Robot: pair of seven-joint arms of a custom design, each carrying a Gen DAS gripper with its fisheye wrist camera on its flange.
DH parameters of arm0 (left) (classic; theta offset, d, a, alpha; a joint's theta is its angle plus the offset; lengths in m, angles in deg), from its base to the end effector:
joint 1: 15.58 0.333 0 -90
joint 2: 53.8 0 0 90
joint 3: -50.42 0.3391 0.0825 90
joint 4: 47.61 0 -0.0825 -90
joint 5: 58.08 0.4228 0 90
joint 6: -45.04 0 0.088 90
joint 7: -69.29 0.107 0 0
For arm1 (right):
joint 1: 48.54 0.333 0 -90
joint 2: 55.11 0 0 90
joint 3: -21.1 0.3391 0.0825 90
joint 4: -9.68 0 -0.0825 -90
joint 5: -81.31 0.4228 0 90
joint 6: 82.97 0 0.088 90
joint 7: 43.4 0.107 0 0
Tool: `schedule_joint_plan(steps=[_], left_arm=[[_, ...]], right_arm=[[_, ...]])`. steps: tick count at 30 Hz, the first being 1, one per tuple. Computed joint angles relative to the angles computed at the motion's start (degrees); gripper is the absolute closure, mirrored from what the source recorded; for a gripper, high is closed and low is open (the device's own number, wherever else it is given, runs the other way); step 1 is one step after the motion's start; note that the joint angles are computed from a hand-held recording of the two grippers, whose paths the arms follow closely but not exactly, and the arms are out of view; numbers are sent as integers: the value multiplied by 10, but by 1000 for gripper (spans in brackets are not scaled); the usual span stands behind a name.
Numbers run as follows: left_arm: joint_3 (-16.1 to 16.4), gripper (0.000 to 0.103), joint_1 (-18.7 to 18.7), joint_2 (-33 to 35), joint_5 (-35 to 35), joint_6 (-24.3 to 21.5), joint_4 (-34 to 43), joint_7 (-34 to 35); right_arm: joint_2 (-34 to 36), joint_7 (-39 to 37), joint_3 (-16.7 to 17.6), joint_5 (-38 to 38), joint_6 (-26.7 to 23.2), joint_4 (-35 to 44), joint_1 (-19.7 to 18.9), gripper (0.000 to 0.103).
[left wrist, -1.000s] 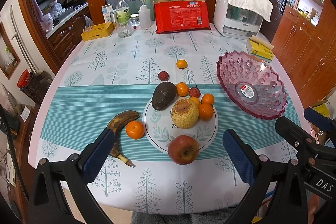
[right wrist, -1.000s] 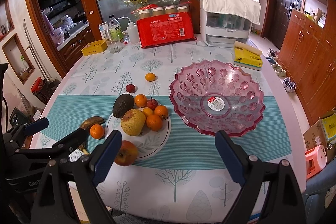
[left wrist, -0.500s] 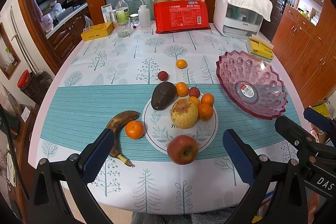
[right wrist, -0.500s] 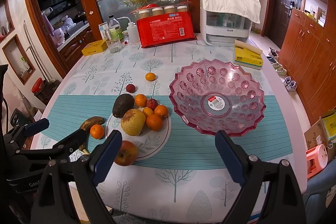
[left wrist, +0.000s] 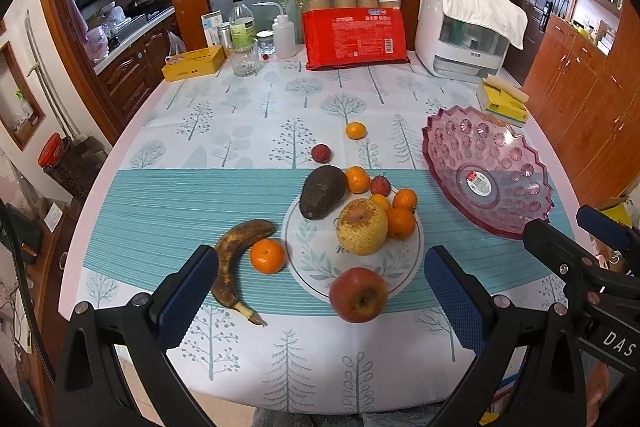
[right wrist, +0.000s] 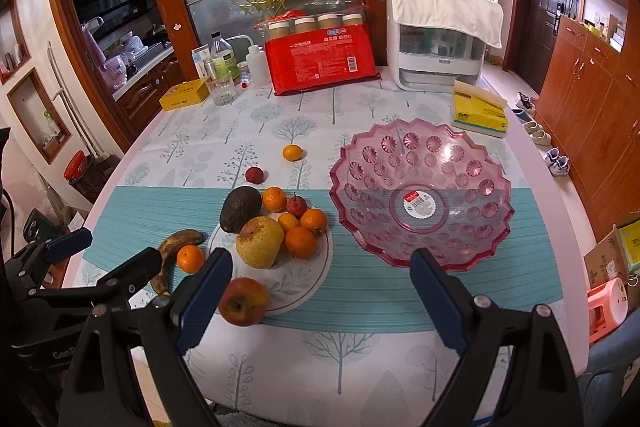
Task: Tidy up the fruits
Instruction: 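Close the left tool on the dark avocado while the right tool grasps the yellow pear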
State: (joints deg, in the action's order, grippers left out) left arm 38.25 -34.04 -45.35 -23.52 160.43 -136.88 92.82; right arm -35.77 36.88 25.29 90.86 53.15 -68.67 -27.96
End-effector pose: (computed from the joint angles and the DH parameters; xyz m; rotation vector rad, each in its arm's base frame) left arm 0.6059 -0.3079 0.6174 -2.1852 1.3630 -0.4485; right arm 0.6894 0.3089 0.6224 -2.1411 1.2565 -0.3488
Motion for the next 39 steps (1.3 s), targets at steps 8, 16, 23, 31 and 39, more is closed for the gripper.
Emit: schedule_joint_plan(steps=[8, 16, 23, 31, 39], left_arm=[[8, 1, 16, -10, -19, -52, 0, 27], [18, 1, 62, -49, -67, -21, -55, 68], [26, 1, 93, -58, -102, 14, -87, 148], [35, 1, 122, -31, -166, 59, -89, 247], [40, 1, 144, 49, -199, 137, -34, 351]], right_arm=[[38, 15, 4, 5, -36, 61, 12, 12], [100, 75, -5, -23, -89, 155, 41, 12], [164, 131, -14, -40, -154, 247, 60, 12], [232, 192, -22, -53, -219, 336, 74, 12], [308, 248, -26, -50, -263, 419, 77, 12]])
